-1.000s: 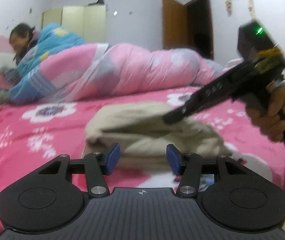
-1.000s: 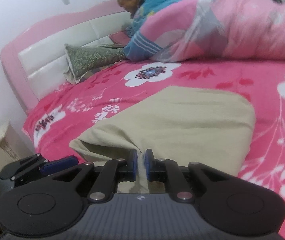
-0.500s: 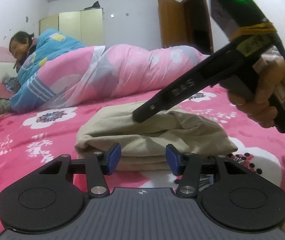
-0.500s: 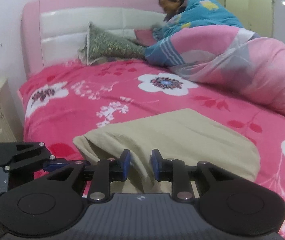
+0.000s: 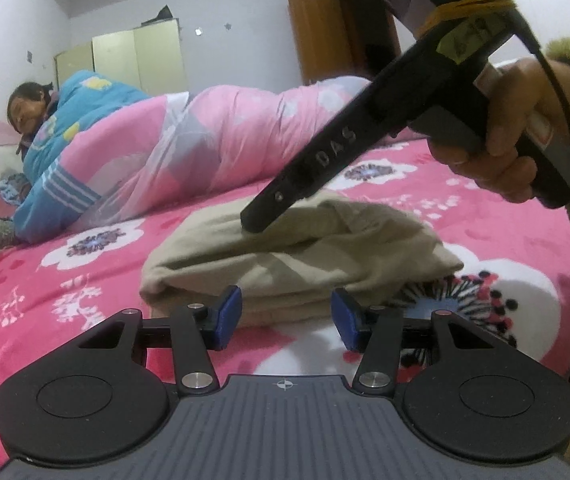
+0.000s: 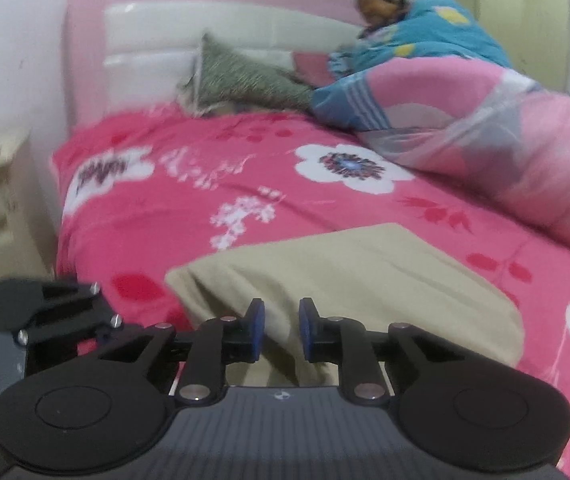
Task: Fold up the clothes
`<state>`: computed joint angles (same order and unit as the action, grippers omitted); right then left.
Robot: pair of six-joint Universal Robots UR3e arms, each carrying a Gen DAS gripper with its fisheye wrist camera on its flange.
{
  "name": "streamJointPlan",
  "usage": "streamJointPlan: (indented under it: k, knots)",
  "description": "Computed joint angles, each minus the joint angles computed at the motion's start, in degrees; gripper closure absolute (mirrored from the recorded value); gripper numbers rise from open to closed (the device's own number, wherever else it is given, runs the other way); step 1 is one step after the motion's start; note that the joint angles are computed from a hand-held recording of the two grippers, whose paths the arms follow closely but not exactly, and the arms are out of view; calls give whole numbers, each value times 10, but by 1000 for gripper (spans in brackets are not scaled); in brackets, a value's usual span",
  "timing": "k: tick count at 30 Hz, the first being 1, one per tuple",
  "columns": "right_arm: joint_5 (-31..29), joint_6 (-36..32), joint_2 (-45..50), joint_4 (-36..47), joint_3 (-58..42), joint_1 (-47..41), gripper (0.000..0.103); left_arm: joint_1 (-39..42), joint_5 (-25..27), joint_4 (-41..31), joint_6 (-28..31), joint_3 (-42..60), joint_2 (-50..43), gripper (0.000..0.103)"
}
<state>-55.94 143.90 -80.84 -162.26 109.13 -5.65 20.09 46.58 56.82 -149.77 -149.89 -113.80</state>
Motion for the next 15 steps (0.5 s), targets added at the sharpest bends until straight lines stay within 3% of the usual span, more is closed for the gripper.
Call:
streamJointPlan:
  k: [4, 8, 13, 15]
  knots:
    - [-58, 8, 27, -21, -14, 32, 84, -15, 9, 9, -17, 26, -17, 53]
    - [-17, 62, 12, -48, 1, 7, 98, -17, 3, 10, -27, 37, -13, 53]
    - [0, 68, 6, -17, -10, -10, 100, -33, 20, -11, -22, 61, -20, 53]
    - [9, 51, 0, 9, -13, -14, 99, -18, 2, -11, -18, 47, -10, 53]
